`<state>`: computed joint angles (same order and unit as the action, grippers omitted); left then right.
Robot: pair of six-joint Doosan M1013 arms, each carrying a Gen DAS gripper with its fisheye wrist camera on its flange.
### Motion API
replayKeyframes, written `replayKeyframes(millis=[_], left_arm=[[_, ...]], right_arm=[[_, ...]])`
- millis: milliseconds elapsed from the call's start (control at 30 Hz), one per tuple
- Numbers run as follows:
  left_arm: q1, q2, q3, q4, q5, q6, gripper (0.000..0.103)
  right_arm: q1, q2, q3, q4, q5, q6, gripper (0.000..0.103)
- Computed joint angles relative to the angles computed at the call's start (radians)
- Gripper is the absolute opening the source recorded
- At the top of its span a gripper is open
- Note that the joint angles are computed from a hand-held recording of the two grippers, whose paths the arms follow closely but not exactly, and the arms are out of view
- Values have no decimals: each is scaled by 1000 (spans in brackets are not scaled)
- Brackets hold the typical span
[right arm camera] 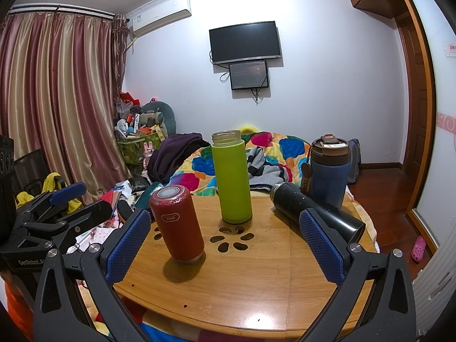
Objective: Flip cup upside down
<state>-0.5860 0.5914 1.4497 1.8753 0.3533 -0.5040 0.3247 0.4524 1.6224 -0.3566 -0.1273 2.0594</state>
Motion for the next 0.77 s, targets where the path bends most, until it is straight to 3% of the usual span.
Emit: replayKeyframes(millis=[767], left_arm=[[-3,3,-5,-3,-9,8,103]], right_arm=[[6,1,1,-17,3,17,103]])
